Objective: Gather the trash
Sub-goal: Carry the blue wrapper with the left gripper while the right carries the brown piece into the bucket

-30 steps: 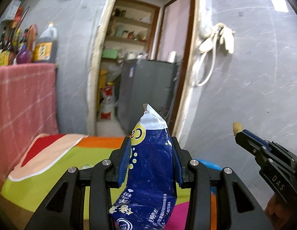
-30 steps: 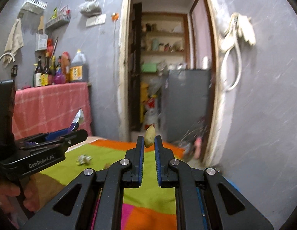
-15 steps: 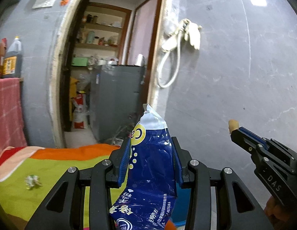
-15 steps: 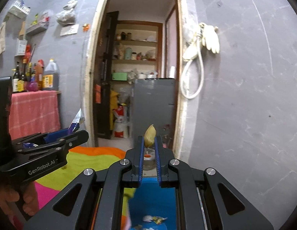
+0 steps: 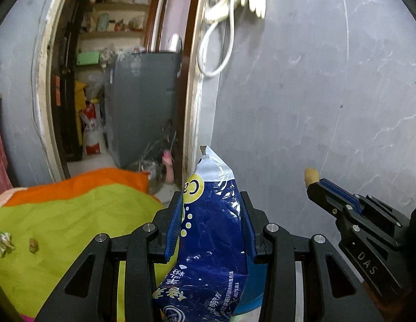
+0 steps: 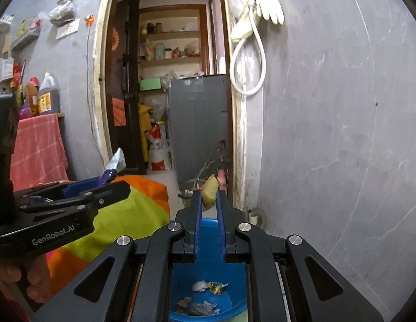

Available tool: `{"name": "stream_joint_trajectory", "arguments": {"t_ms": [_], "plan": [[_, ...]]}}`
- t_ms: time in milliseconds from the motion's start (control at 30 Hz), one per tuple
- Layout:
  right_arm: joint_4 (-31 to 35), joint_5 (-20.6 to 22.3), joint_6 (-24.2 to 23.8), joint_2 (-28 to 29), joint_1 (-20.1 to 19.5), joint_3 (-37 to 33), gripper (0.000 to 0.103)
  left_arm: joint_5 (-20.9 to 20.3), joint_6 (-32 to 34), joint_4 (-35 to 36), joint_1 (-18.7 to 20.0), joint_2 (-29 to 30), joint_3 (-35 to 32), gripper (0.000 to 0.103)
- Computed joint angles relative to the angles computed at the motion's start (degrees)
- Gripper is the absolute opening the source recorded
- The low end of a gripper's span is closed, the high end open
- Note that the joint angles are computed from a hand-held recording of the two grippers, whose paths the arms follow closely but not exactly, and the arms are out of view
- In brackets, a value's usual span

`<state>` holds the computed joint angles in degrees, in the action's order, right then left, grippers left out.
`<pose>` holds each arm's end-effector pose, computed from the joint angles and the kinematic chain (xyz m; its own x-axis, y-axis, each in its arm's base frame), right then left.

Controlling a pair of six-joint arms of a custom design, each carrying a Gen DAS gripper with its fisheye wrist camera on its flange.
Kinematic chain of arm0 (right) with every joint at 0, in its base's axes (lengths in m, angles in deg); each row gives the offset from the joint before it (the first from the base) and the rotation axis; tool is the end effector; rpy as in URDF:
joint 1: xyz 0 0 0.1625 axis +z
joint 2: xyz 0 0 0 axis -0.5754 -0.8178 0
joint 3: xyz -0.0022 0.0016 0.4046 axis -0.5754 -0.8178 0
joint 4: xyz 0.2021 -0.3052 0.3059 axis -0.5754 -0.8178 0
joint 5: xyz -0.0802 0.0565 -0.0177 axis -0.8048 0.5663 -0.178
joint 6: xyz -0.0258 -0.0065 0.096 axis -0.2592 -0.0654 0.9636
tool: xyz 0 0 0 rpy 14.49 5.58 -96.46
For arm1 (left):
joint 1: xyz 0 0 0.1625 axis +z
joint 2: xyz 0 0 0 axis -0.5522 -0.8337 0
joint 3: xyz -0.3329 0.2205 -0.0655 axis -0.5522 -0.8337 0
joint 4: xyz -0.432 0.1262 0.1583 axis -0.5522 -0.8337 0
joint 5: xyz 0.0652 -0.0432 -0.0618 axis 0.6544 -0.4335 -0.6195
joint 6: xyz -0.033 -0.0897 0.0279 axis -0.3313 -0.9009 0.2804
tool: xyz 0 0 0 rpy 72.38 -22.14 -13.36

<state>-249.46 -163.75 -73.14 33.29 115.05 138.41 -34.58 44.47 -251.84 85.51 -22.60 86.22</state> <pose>0.0102 -0.7490 0.2999 -0.7362 -0.2013 0.6461 -0.6717 0.3343 -0.6611 -0.3768 -0.7903 -0.0434 -0.7298 0.3408 -0.5927 0.6792 0.4602 -0.5717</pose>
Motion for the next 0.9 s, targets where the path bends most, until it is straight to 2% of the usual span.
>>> {"name": "stream_joint_trajectory", "arguments": {"t_ms": [267,733,800,900], "plan": [[3.73,-1.18,1.13,2.04,-0.82,-2.39,0.01,1.82,-3.12,8.69,1.22,2.38,-3.66,0.036],[9.04,-4.36,2.43,2.79,-1.1,-4.33,0.01,1.75,-6.28,16.39,2.24,3.2,-5.72,0.036],[9.19,-4.57,2.57,2.87,-1.02,-4.46,0.01,1.84,-6.7,16.94,2.26,3.13,-5.77,0.037],[9.2,-4.99,2.91,2.88,-0.84,-4.37,0.01,1.8,-6.82,16.85,2.25,3.01,-5.65,0.046]]}}
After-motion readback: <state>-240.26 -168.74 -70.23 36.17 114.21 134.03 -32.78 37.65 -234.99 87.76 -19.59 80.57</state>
